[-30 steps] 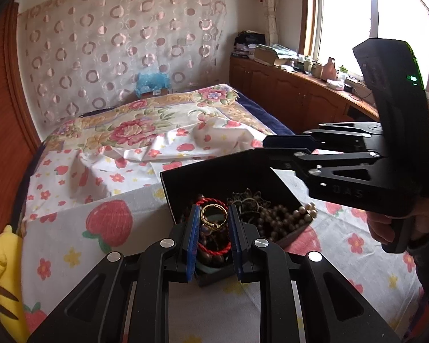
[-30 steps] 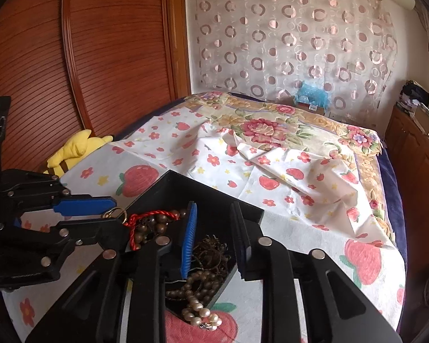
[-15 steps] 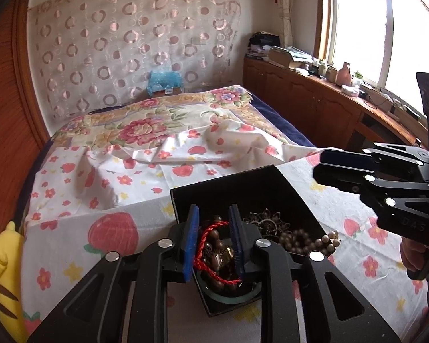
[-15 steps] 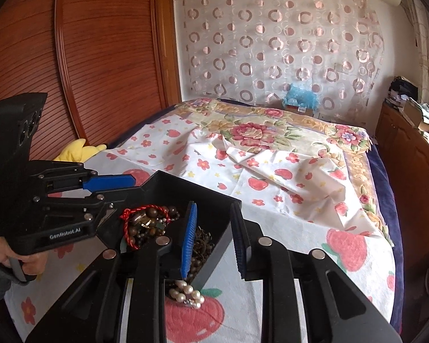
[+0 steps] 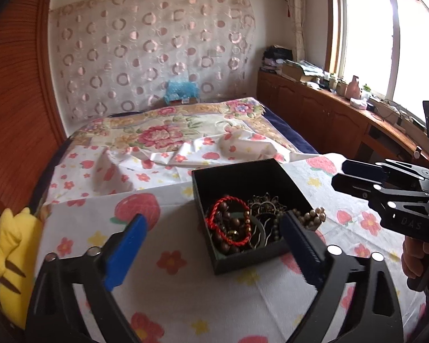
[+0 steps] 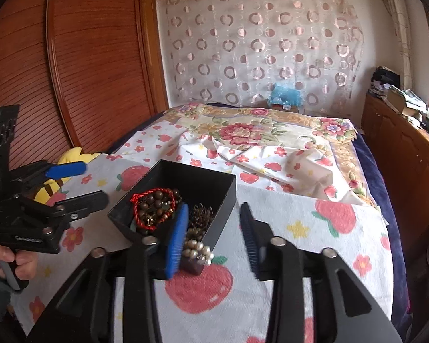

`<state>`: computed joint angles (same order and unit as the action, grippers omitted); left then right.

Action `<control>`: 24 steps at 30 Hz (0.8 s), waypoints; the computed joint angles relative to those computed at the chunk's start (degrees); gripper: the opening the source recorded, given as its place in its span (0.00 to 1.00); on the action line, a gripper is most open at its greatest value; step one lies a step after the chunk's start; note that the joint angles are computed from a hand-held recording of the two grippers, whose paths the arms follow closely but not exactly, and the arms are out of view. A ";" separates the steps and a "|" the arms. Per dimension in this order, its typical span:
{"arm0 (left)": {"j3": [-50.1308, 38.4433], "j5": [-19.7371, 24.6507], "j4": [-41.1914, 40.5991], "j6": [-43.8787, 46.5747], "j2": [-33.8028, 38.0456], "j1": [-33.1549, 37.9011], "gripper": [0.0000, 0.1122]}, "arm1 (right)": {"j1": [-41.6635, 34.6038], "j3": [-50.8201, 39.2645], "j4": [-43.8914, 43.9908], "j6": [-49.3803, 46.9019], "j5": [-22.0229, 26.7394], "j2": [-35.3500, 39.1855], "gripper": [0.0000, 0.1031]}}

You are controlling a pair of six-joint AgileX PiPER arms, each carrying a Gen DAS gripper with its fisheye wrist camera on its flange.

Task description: Organize jewelry

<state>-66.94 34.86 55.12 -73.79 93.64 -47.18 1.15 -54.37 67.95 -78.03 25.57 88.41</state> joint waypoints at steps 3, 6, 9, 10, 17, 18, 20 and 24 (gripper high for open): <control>1.66 1.49 0.76 -2.06 -1.60 -1.12 0.85 | 0.59 2.78 1.87 -0.99 -2.56 -2.56 0.73; 2.96 4.22 1.04 -3.83 -2.97 -2.91 0.85 | 0.84 5.97 5.84 -3.92 -4.40 -5.28 0.87; 4.88 7.28 2.79 -7.06 -4.77 -5.37 0.85 | 1.54 8.48 7.66 -4.78 -6.99 -8.18 0.94; 5.26 8.26 3.38 -8.09 -5.10 -6.23 0.85 | 1.77 9.48 8.70 -5.56 -7.78 -9.46 0.97; 7.38 18.54 7.71 -15.21 -10.53 -15.81 0.85 | 2.02 14.69 8.33 -2.62 -9.68 -19.51 0.97; 7.29 20.82 8.34 -16.18 -11.18 -17.76 0.85 | 2.18 15.77 8.70 -2.52 -9.89 -21.39 0.97; 6.83 24.06 8.96 -17.08 -11.89 -20.30 0.85 | 2.71 17.35 8.16 -0.92 -10.61 -24.39 0.97; 6.55 27.87 9.59 -18.30 -13.42 -23.59 0.85 | 4.40 20.00 4.93 3.80 -12.08 -29.38 0.97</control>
